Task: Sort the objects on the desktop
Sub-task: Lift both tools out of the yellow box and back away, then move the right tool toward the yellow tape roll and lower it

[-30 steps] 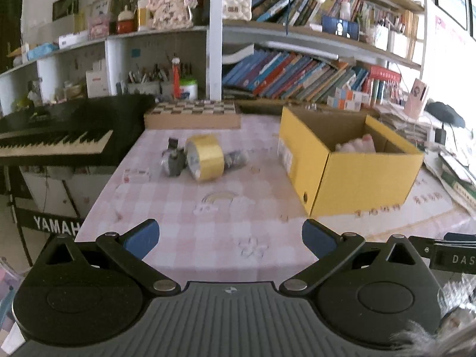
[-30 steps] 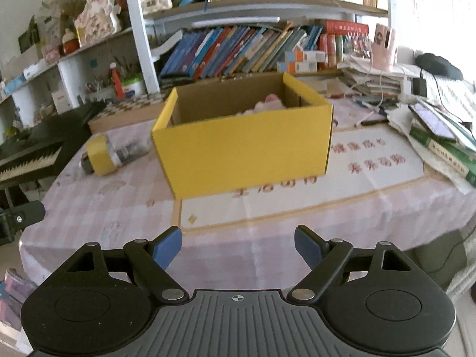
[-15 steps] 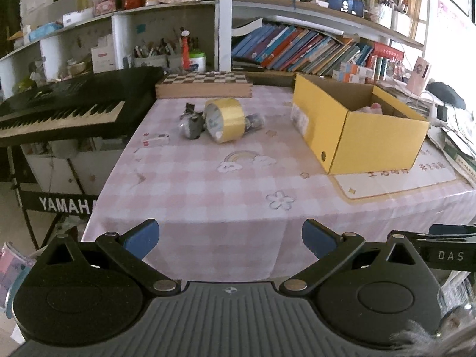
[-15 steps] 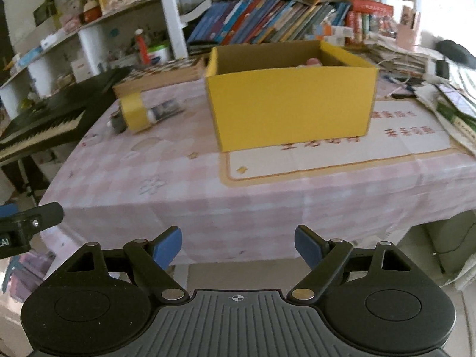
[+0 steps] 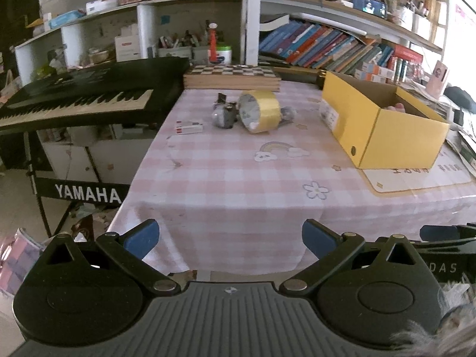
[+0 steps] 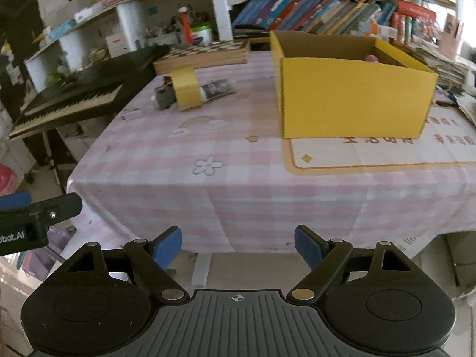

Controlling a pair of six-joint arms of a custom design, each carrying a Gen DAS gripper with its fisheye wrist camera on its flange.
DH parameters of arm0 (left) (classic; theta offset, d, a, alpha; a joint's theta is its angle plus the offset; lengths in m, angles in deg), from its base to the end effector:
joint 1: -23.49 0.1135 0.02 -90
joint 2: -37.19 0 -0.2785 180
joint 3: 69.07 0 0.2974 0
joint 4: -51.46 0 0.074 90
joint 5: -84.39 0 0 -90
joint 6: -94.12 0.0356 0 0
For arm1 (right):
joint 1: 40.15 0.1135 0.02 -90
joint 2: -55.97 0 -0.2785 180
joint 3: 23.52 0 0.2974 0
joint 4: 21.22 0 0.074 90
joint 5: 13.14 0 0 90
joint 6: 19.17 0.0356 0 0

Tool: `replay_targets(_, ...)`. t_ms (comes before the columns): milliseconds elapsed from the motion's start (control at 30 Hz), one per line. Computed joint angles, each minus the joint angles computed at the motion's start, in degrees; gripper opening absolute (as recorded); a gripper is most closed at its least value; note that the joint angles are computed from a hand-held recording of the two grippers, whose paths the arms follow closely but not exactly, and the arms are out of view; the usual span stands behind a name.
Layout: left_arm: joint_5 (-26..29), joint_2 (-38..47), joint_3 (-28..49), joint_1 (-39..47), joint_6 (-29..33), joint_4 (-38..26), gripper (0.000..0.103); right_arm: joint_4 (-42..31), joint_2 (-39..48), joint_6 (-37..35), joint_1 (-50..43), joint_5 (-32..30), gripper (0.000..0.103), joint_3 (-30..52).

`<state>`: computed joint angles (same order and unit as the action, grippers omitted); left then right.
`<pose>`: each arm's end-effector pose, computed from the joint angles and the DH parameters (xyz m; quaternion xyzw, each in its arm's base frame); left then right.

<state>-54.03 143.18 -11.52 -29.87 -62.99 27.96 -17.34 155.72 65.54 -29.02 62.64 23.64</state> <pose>0.2149 -0.2443 0.0659 -0.1717 0.8866 0.0768 0.4226 0.3117 0.0702 0.0702 -0.1758 0.9128 0.1335 0.3435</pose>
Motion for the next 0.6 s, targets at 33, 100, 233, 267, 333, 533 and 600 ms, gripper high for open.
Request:
replay_targets(33,0.0,-0.3,-0.3,0.1,-0.1,0.0,0.103,0.0,0.0,-0.1,0.4,0.1,0.085,0.1)
replay_targets(100,0.0,-0.7,-0.9,0.6,0.0,0.4,0.103,0.0,0.0,0.0,1.1,0.4,0.085,0.3)
replay_targets(233,-0.1,-1.7,-2.3,1.5,1.5,2.5,0.103,0.3,0.2,0.0,2.3,1.2,0.085,0.9)
replay_targets(267,0.0,-2.1,-2.7,1.8,2.2,3.3,0.103,0.3,0.1,0.0,2.6,1.4,0.085,1.0)
replay_targets(333,-0.1,-2.6,-3.2,2.1,3.0,4.4,0.103,0.4,0.1,0.1,3.1,1.9,0.085,1.3)
replay_targets(533,-0.7,-4.0,-4.7,3.2,3.8,5.6,0.103,0.5,0.5,0.5,4.8,2.8,0.085,2.8)
replay_targets(600,-0.9,-4.6,-5.1,3.6,4.1,5.9,0.103,0.3,0.6,0.3,5.4,2.9,0.085,3.3)
